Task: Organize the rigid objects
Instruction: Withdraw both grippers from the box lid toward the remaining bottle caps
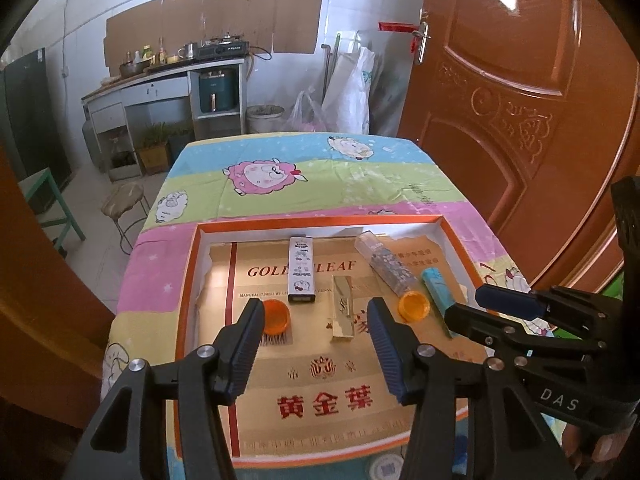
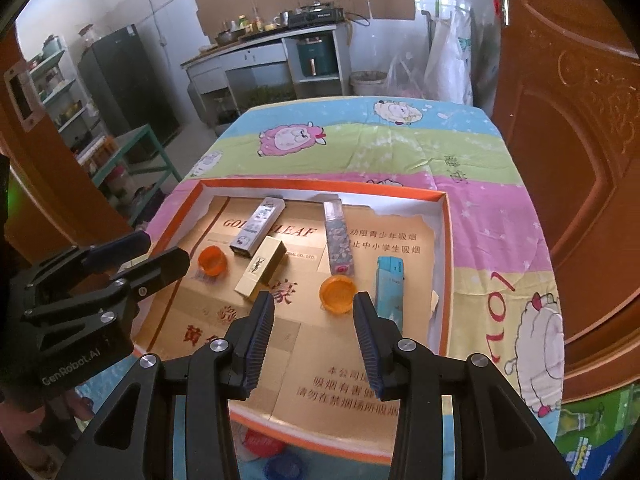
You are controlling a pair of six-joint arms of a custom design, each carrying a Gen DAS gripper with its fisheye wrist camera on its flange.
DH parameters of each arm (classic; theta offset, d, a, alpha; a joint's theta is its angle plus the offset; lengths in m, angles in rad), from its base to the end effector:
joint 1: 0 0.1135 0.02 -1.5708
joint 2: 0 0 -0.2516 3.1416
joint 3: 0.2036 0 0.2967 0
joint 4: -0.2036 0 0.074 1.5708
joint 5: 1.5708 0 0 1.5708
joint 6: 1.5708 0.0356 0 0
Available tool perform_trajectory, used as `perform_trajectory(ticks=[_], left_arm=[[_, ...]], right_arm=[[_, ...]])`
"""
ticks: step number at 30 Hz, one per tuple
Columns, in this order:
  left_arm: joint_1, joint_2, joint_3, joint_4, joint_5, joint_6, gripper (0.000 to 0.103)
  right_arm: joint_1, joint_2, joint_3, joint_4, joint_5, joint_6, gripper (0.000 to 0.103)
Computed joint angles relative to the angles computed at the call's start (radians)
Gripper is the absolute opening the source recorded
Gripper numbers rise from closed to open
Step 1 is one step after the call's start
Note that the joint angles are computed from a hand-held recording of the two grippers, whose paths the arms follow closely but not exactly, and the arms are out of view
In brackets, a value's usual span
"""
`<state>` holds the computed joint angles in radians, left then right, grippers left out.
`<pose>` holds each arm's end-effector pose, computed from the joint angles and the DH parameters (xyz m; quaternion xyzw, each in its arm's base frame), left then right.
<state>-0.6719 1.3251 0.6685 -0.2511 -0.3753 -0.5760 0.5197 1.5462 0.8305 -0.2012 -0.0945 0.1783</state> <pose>0.2363 -0.1713 0.1433 -0.0161 0.9308 -0.0437 0.3626 0.2926 0.1713 0.1328 -0.1756 0.9296 0.1517 0.2862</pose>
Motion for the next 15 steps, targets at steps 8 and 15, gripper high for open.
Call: perform_trajectory(ticks=[8,15], left_arm=[[-0.073,-0.11,-0.046,-0.065,-0.059,-0.055,0.053],[-0.149,-0.201,-0.093,-0.137,-0.109,-0.123,0.053]], right_arm=[[0.049,-0.134,-0.082,-0.031,0.045,0.025,0.042],[0.103,-0.248,-0.156,-0.064,0.079,0.057,0.042]])
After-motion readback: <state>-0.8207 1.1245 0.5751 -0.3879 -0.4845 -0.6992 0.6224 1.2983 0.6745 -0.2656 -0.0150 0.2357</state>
